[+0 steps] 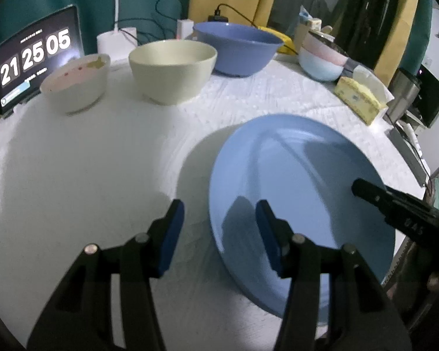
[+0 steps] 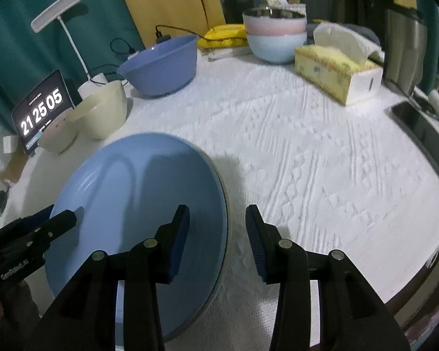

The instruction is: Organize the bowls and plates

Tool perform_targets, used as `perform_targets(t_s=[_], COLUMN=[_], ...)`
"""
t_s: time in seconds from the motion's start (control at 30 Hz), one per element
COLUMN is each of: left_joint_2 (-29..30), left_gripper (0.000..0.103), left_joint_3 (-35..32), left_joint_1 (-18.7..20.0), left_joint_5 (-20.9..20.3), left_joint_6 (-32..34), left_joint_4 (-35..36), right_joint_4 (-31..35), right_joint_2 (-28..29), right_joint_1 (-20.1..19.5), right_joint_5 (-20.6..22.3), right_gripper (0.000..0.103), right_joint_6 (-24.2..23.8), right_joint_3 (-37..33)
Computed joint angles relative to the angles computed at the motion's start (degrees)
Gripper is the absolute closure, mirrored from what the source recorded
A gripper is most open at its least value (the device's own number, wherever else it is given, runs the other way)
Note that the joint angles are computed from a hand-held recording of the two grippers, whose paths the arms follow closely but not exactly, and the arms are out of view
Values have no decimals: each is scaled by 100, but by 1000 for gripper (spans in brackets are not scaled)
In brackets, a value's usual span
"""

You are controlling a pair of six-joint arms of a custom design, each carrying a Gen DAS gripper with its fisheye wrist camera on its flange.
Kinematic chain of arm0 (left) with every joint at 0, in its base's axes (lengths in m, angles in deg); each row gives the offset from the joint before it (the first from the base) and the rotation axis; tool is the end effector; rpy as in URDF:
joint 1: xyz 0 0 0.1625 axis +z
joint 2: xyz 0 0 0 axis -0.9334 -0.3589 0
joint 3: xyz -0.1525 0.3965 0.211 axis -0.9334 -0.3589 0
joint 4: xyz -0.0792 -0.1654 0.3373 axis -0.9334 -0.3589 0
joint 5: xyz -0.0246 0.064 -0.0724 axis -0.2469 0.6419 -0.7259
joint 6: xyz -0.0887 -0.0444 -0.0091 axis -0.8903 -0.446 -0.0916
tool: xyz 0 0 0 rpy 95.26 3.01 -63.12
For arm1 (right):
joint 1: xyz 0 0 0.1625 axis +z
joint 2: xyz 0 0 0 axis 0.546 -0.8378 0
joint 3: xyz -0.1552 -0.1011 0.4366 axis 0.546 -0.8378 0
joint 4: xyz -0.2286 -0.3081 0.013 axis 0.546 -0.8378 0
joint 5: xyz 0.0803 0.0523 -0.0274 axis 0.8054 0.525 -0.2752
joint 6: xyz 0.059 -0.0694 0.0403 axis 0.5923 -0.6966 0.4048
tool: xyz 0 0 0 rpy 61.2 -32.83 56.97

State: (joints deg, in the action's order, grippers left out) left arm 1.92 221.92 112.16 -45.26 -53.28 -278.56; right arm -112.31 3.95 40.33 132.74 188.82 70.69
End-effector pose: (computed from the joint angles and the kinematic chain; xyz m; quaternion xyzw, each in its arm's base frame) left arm -0.1584 -0.4140 -0.0359 0.2524 0.9116 -0.2169 0.2411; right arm 0.0015 -0.3551 0.1054 0.0128 -0.8843 0.3618 0.2949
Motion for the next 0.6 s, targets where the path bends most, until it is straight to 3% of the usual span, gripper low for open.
perform_targets(t_s=[0.33, 0.6], left_joint_2=[157, 224], left_gripper=[54, 58], left_joint_3=[1, 25], left_joint_1=[-28, -92], left_joint_5=[-137, -92], left_joint_6=[334, 376], left_joint_4=[-278, -370], right_joint_4=[36, -216], right_joint_2=[15, 116], right_joint_1=[-155, 25], right_joint_5=[-434, -152], right_gripper=[60, 59], right_joint_6=[-22, 110], right_joint_3=[39, 53])
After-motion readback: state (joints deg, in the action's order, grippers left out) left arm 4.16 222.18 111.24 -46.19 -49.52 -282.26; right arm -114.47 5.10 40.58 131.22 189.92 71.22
